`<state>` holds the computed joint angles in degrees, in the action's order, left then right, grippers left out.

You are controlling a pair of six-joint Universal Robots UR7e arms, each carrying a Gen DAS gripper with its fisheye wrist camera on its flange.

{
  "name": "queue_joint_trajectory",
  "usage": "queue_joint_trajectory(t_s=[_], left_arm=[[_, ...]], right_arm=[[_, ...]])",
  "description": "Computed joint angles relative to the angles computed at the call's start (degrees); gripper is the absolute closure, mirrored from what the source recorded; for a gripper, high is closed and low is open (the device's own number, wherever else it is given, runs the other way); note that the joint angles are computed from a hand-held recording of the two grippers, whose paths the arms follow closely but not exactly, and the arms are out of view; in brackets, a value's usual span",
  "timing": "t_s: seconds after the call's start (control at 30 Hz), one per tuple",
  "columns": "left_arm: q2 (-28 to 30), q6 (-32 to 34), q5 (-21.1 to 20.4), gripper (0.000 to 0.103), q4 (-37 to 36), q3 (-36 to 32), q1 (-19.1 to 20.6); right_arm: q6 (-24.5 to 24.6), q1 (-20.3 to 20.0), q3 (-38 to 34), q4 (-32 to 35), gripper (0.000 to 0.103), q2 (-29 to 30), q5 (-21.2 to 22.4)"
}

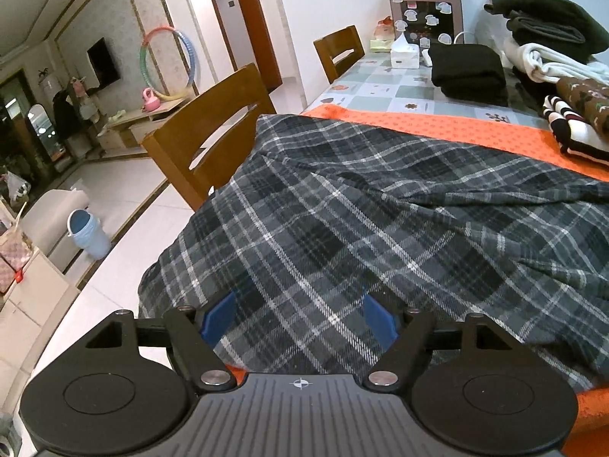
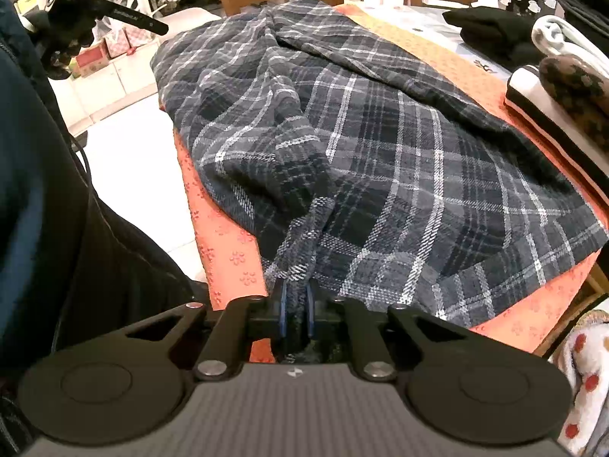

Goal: Fold clothes

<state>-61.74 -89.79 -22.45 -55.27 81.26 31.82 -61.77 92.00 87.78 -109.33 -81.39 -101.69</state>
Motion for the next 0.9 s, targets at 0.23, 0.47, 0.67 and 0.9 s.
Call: queue_joint_trajectory(t_s=[0.23, 0.47, 0.67, 0.9], left_arm=[[0.24, -5.79, -1.77, 0.026, 4.21, -0.89, -1.29], [-0.62, -6.45, -3.29, 0.026, 1.19, 0.77, -2.45], [-0.87, -4.91, -4.49, 0.026, 0.08, 1.92, -3.23], [-0.64, -5.05, -4.87, 0.026, 0.43, 1.69, -3.42]], right_arm=[[-0.98, -0.19, -6.20, 8.01, 0.098, 0.65, 2.51], [-2.54, 0.38, -12.16, 15.36, 0.097, 3.27, -0.15], [-1.85, 0.37, -12.14, 15.98, 0.092, 4.62, -5.24], [-0.93, 1.24, -12.02, 12.23, 0.083, 3.32, 2.55]])
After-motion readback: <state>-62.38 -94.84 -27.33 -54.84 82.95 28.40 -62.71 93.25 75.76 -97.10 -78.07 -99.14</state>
